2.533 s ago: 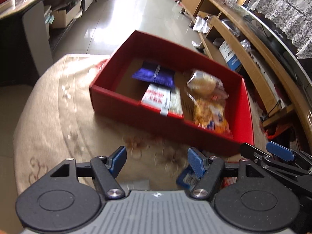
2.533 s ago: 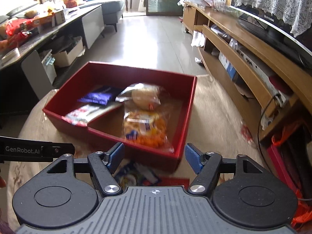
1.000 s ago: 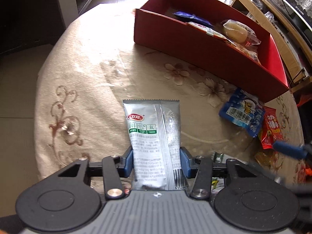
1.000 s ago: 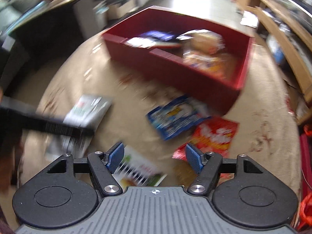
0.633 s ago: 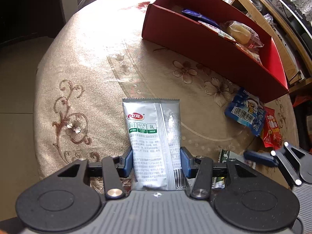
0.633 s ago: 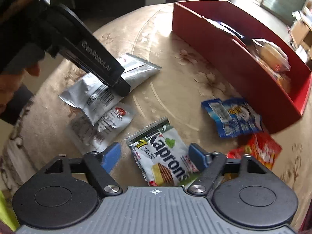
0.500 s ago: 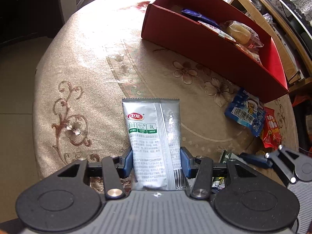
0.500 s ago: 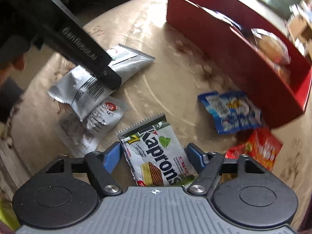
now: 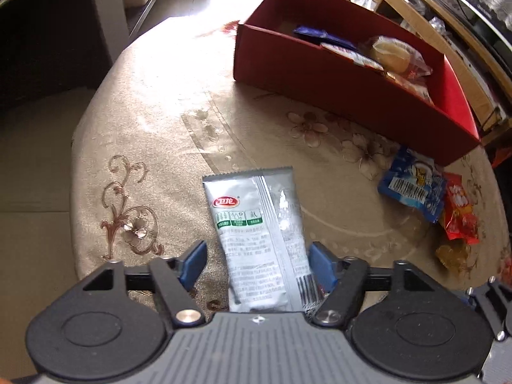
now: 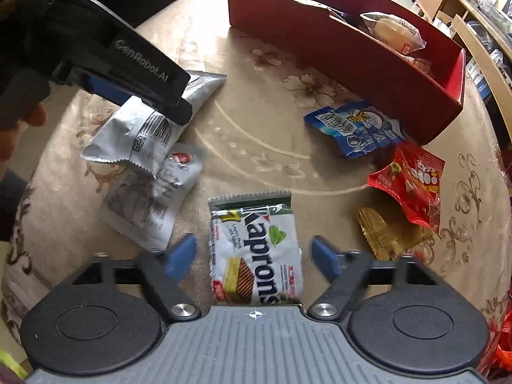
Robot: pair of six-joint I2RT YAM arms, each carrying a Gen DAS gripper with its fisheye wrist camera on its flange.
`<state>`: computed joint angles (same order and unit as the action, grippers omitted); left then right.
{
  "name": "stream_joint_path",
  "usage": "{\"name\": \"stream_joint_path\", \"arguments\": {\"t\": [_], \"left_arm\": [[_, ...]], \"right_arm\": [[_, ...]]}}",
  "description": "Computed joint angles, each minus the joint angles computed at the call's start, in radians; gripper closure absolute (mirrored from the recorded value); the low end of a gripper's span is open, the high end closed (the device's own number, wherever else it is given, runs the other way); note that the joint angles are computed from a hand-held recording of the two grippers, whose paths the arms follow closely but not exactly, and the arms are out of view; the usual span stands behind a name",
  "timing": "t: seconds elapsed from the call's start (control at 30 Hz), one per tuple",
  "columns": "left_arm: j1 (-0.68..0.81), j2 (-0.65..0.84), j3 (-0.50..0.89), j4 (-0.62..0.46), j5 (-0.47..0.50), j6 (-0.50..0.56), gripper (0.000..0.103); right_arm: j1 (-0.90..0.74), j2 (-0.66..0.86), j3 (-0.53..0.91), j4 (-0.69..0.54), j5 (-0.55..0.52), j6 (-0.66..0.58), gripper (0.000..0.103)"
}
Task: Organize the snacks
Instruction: 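Grasp the white Kaprons wafer with the right tool while the left tool holds the white packet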
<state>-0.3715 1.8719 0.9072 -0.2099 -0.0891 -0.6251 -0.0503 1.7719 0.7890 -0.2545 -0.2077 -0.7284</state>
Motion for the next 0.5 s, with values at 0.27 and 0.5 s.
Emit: {"name": "stream_joint_path", "arguments": {"t": [0.27,0.5], "left_arm": [[-0.022,0.031,0.013,-0.002,-0.020,-0.002,0.028],[-0.024,0.022,0.008,-0.010,-0.032,-0.016,0.036]], "right_arm": [[-0.014,0.076,0.032,-0.006,-0.032,0.015,0.000],[-0.006,0.052,0.023,-0.012,0.009,0.056,0.006]]}}
